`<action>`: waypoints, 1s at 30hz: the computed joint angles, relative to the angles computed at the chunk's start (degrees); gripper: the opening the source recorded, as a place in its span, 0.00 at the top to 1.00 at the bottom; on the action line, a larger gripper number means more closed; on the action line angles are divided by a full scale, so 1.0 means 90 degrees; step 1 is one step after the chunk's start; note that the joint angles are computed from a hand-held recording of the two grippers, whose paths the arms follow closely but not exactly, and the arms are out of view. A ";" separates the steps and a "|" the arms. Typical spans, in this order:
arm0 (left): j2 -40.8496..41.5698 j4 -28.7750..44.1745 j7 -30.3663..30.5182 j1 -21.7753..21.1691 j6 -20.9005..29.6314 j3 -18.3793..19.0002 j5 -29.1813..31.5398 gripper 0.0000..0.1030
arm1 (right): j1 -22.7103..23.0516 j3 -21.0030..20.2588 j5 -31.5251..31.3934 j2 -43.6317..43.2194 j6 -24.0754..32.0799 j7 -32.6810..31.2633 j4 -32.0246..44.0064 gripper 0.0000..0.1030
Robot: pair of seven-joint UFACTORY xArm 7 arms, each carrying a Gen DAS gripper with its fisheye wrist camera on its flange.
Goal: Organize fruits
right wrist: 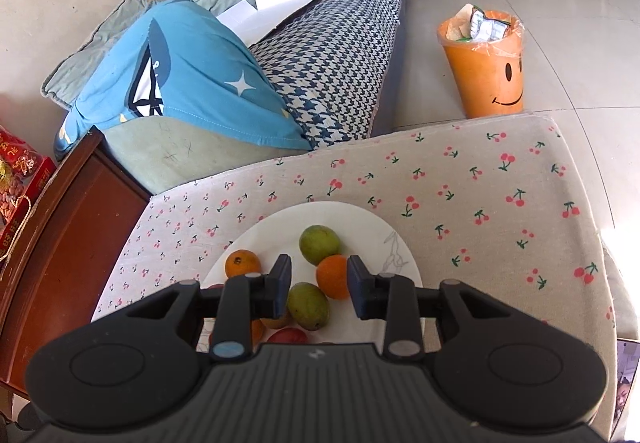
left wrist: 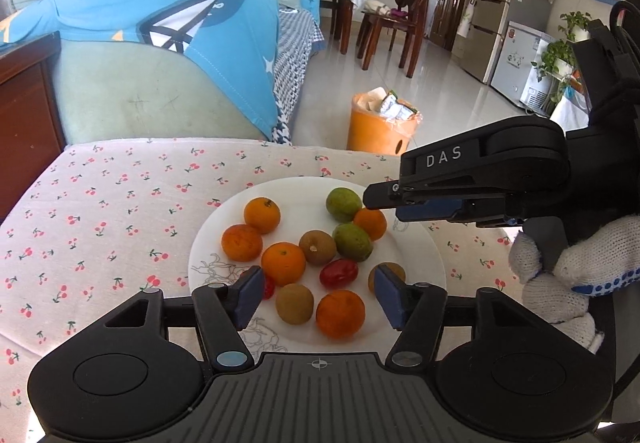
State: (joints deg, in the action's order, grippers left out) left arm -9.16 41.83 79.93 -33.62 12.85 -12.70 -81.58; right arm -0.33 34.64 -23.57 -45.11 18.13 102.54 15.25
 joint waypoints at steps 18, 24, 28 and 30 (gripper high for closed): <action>-0.1044 -0.0744 -0.3506 0.0048 0.0227 0.0491 0.3601 0.18 | 0.1499 -0.0091 0.0139 0.0104 0.2935 -0.0124 0.1200 0.56; -0.1175 -0.0923 -0.4394 0.0037 0.0325 0.0646 0.4545 0.17 | 0.2056 -0.0014 0.0399 0.0189 0.3701 0.0306 0.1408 0.47; -0.1129 -0.0941 -0.5008 0.0075 0.0255 0.0665 0.5203 0.16 | 0.2386 -0.0069 0.0627 0.0309 0.3871 0.0643 0.1401 0.44; -0.1109 -0.0943 -0.5259 0.0084 0.0236 0.0667 0.5466 0.15 | 0.2499 -0.0108 0.0690 0.0425 0.3884 0.0772 0.1399 0.39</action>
